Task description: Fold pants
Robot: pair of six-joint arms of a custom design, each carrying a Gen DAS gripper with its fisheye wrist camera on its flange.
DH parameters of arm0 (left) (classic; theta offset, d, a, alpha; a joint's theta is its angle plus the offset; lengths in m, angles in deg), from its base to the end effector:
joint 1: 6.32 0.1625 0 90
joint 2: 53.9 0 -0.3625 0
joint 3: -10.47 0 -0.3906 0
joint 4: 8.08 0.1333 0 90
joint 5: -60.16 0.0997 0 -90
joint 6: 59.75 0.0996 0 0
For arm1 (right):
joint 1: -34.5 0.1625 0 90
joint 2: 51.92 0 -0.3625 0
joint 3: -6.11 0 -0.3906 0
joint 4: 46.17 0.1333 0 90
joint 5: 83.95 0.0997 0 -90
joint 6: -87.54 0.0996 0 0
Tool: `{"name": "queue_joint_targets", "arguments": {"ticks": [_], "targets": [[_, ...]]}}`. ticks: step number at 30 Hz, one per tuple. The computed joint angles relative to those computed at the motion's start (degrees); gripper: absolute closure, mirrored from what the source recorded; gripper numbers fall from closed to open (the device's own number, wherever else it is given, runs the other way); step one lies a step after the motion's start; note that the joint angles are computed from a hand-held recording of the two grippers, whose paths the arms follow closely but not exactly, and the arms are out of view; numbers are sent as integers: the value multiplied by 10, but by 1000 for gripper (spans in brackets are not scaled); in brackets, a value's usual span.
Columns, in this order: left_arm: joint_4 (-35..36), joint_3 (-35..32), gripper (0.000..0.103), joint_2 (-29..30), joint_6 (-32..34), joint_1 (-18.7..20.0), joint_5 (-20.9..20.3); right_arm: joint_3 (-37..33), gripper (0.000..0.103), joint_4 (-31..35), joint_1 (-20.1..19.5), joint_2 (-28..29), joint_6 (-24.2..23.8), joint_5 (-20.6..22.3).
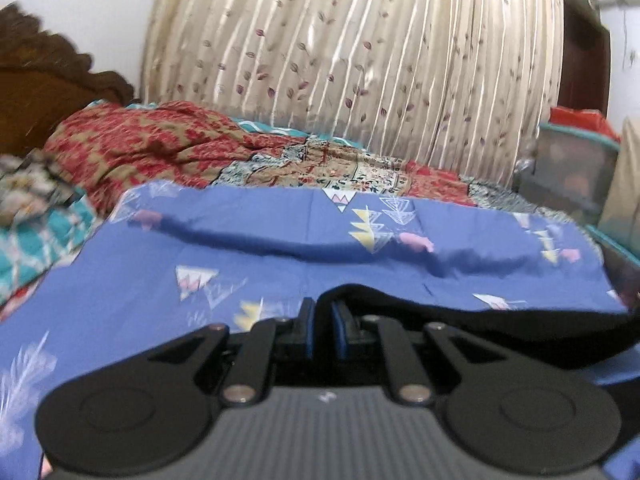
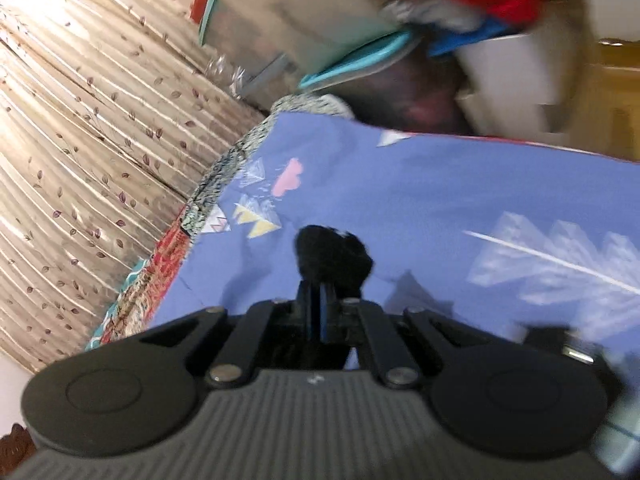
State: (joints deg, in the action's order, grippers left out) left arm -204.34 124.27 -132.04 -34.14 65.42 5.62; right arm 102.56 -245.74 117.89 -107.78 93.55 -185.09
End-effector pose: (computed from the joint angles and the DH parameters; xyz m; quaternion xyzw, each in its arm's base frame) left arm 0.0243 -0.5361 0.3566 0.1272 0.7868 -0.5333 0.2833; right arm 0.0411 -0.6360 0.2664 -0.1448 -0.8093 0.5632 0.0830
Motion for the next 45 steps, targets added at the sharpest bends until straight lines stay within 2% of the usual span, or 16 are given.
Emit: {"name": "queue_joint_targets", "arguments": {"ticks": [4, 6, 8, 10, 12, 17, 20, 24, 26, 31, 33, 35, 37, 40, 43, 45], "targets": [[-5, 125, 93, -84, -44, -5, 22, 171, 96, -77, -58, -79, 38, 11], [49, 163, 92, -116, -91, 9, 13, 215, 97, -110, -88, -83, 60, -13], [105, 175, 82, -117, -126, 16, 51, 236, 89, -126, -110, -73, 90, -53], [137, 181, 72, -115, -176, 24, 76, 267, 88, -147, -138, -81, 153, -25], [154, 200, 70, -149, -234, 25, 60, 298, 75, -193, -152, -88, 176, 13], [98, 246, 67, -224, -275, 3, 48, 321, 72, -229, -112, -105, 46, 26], [46, 225, 59, -218, -265, 7, 37, 305, 65, -214, -67, -87, -28, 42], [73, 137, 42, -149, -215, 37, 12, 254, 62, -137, -7, -29, -85, 56], [75, 103, 21, -105, -190, 55, -1, 218, 62, -81, 23, 11, -108, 64], [180, -5, 8, -14, -192, 96, -46, 125, 62, 13, 91, 117, -168, 36], [217, -44, 20, 23, -187, 107, -56, 87, 62, 53, 113, 152, -201, 18], [219, -67, 83, 59, -151, 103, -17, 57, 62, 79, 127, 176, -222, -1], [131, -68, 93, 90, -96, 92, 28, 33, 62, 104, 133, 193, -227, -21], [4, -70, 93, 108, -46, 81, 68, 31, 64, 118, 131, 196, -226, -50], [76, -90, 89, 120, -134, 106, 69, 35, 66, 106, 115, 202, -233, -24], [88, -73, 79, 112, -146, 101, 77, 44, 64, 110, 118, 191, -236, -22]]}}
